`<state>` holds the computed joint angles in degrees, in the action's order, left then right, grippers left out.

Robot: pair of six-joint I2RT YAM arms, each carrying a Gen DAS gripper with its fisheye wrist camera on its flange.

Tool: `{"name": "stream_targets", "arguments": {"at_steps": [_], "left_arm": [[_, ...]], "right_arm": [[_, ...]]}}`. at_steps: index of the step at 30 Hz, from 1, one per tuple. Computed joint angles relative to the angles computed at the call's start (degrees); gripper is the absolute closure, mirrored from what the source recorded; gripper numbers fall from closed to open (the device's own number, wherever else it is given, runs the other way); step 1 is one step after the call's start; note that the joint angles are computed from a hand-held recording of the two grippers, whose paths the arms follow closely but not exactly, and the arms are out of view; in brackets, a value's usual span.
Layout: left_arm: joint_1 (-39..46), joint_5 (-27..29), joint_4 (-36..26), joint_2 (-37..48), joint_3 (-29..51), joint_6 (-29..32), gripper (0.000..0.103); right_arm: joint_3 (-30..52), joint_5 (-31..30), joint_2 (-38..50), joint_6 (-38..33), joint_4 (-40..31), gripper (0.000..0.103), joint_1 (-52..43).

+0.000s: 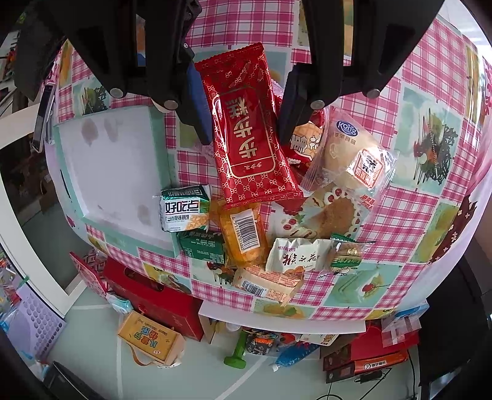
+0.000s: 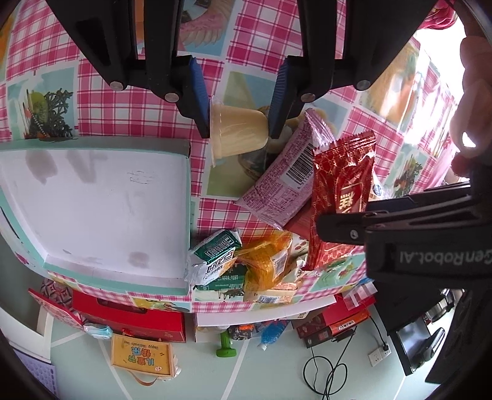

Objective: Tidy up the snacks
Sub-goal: 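Lift the pudding cup with the right tool while the left lifts the red packet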

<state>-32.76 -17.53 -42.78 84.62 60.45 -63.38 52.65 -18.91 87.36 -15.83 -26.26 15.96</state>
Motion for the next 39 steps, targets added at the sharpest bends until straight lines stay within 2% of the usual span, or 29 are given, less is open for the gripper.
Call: {"name": "stream_targets", "arguments": {"at_steps": [3, 21, 27, 31, 39], "left_arm": [[0.07, 0.18, -0.02, 0.13, -0.02, 0.2, 0.059], [0.37, 0.75, -0.3, 1.06, 0.22, -0.01, 0.059], [0.25, 0.54, -0.11, 1.01, 0.29, -0.01, 0.059], [0.13, -0.16, 0.13, -0.1, -0.15, -0.29, 0.059], [0.42, -0.94, 0.3, -1.4, -0.37, -0.35, 0.059]], "right_arm": [[-0.21, 2.72, 0.68, 0.37, 0.79, 0.06, 1.27], [-0.55, 6.92, 5.43, 1.86, 4.98, 0.056, 4.83], [-0.39, 6.0, 5.18, 2.23, 4.85, 0.057, 4.32], [-0.61, 2.82, 3.28, 2.08, 4.01, 0.063, 2.63], [-2.23, -0.56, -0.98, 2.47, 4.27, 0.063, 1.0]]}}
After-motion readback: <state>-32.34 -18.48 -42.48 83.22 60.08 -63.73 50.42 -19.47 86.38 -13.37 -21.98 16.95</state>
